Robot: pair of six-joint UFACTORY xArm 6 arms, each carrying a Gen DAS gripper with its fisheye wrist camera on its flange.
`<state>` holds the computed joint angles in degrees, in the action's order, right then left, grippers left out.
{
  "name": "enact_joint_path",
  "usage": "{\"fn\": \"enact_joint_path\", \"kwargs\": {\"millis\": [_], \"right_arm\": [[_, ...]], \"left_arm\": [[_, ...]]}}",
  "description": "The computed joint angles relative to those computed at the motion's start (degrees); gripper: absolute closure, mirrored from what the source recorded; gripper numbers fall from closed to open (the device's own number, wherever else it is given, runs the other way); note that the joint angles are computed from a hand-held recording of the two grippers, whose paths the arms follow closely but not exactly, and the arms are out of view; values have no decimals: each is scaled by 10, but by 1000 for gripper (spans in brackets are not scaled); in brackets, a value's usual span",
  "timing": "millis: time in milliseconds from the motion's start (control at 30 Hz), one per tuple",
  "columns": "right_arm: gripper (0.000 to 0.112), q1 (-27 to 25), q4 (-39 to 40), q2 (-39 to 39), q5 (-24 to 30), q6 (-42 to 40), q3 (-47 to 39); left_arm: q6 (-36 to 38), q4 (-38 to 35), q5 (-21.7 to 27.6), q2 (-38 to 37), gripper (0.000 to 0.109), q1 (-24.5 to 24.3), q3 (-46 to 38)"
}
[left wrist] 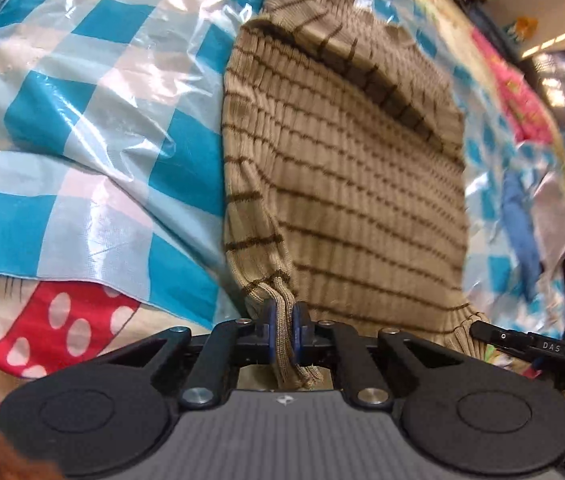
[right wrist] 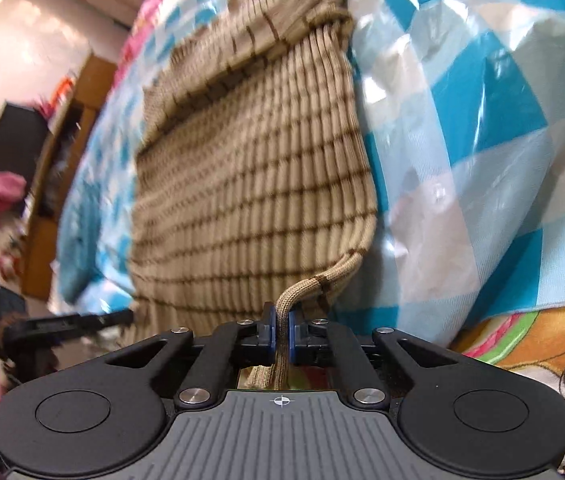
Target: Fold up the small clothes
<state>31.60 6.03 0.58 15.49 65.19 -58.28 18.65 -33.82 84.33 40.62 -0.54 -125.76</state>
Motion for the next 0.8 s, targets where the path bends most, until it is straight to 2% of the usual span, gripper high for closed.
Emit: {"fn": "enact_joint_path", "kwargs": {"millis": [133, 233, 400, 567, 733, 800], "right_arm": [[107, -17, -86, -27, -50, 95, 27], [107, -28, -148, -34, -53, 151, 25], [107, -28, -146, -33, -53, 153, 26], [107, -33, -178, -40, -64, 195, 41], [107, -51, -272, -58, -82, 289, 64], [107, -59, -314, -65, -90, 329, 73]], "left_arm": [[10, -21, -6, -8, 95, 3, 11], [16, 5, 1, -6, 95, 0, 7], [41, 24, 2, -31, 93, 0, 43], [45, 42, 16, -30, 91, -2, 31], [50, 55, 24, -34, 77, -9, 28], [49, 65, 22, -36, 76, -13, 29]]}}
